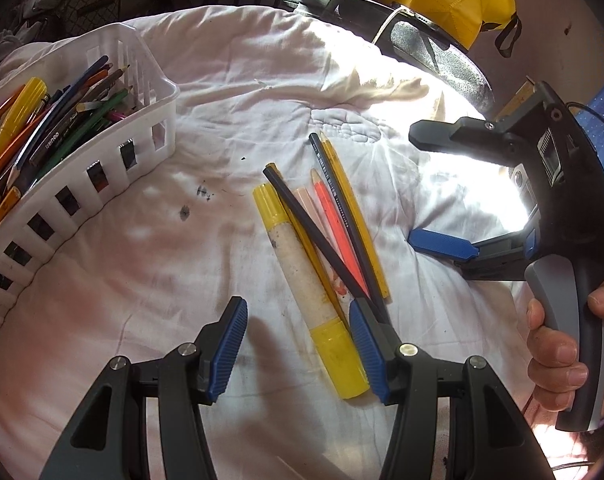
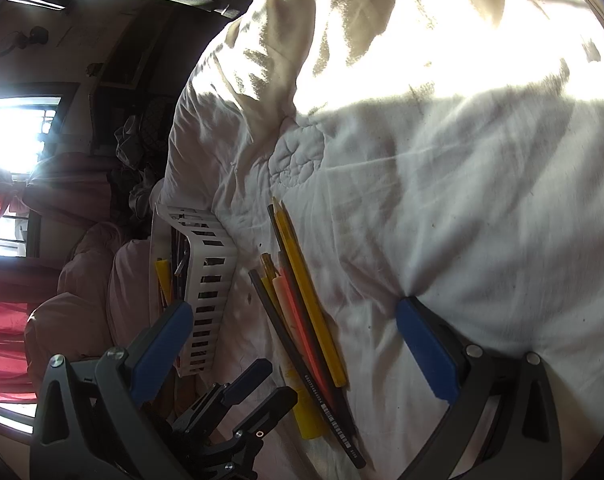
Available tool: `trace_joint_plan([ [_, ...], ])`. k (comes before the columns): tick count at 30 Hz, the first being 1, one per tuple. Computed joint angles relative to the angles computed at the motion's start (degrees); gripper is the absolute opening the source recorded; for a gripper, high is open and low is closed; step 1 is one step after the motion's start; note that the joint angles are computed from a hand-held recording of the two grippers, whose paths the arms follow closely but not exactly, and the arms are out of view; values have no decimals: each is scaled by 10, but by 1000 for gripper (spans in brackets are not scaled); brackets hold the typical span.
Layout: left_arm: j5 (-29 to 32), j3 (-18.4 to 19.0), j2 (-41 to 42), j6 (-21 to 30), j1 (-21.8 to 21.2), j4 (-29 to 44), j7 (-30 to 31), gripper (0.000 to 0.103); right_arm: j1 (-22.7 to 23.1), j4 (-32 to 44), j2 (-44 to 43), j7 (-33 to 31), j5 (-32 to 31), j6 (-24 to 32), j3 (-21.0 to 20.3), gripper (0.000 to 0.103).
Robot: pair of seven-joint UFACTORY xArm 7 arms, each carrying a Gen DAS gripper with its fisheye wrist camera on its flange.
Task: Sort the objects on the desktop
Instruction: 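Move the open left tool around the yellow glue stick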
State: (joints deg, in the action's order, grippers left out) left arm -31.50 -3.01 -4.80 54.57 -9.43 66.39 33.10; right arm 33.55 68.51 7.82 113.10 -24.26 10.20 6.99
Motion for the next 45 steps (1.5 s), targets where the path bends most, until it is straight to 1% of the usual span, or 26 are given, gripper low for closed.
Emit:
trace_joint_plan([
  [9, -5, 3, -1, 10, 2, -1, 6, 54, 1, 1, 1, 0, 0, 0, -1, 103],
  [14, 6, 1, 5, 11, 4, 1, -7, 54, 1, 1, 1, 0, 0, 0, -1, 103],
  [27, -10, 3, 18, 30, 14, 11, -17, 56, 1, 0, -1, 2, -1, 1, 0, 103],
  [34, -5, 0, 11, 17, 12, 2, -15, 56, 0, 1, 0, 2, -2, 1, 0, 103],
  [45, -19, 2, 18, 28, 15, 8, -19, 56, 1, 1, 1, 3, -3, 1, -1, 103],
])
